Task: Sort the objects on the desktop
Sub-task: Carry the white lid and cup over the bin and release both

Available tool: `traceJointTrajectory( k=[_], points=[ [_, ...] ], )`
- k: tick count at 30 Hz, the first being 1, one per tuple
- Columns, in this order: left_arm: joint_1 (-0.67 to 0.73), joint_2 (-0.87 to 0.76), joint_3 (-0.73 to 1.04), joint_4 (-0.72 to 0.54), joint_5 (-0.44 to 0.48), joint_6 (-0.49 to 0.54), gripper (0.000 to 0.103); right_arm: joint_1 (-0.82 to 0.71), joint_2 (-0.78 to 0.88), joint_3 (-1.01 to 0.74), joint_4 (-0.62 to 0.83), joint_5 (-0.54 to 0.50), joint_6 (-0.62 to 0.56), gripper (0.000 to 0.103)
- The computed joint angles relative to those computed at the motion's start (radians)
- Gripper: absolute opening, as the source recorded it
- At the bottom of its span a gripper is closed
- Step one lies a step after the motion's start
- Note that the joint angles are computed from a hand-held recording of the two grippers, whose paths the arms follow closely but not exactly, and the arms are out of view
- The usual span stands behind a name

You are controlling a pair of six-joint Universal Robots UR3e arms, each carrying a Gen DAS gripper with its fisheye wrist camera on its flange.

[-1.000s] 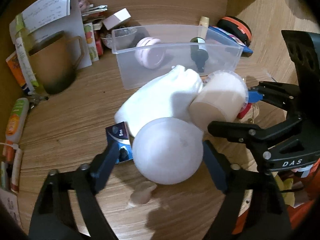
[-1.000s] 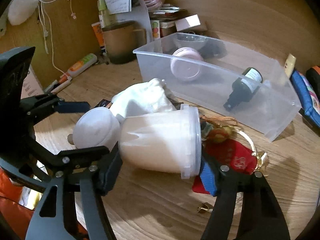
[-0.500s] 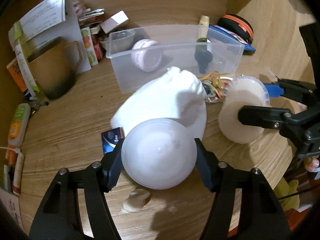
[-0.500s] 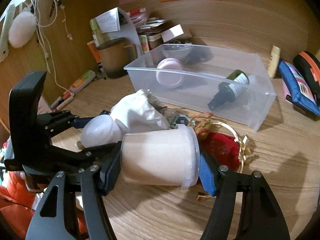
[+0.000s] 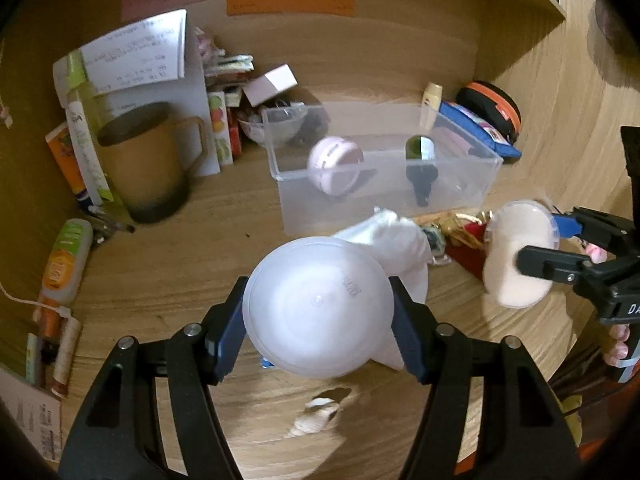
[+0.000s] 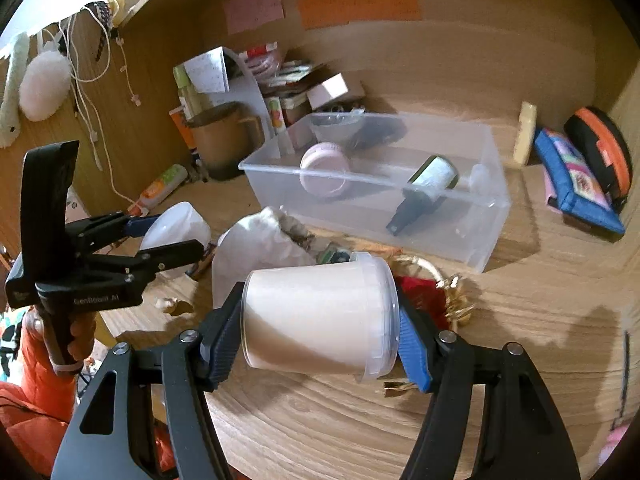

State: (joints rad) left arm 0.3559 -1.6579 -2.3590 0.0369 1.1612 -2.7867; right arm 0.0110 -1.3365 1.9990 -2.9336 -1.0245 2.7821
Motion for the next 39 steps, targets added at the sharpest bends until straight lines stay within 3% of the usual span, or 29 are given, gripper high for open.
traceJointTrajectory(
  k=[18, 25, 39],
  points=[
    [0.004, 0.059, 0.120, -0.111, -0.019, 0.005, 0.065, -0.081, -0.082, -0.113, 0.089, 0.011, 0.005, 0.064],
    [-0.005, 0.012, 0.241, -0.143, -0.020, -0.001, 0.065, -0.080, -0.023, -0.221, 0.118, 0.017, 0.012, 0.064],
    [-0.026, -0.187, 0.599, -0.344, -0.057, -0.017, 0.065, -0.033, 0.195, -0.555, 0.215, -0.006, 0.050, 0.064]
  ],
)
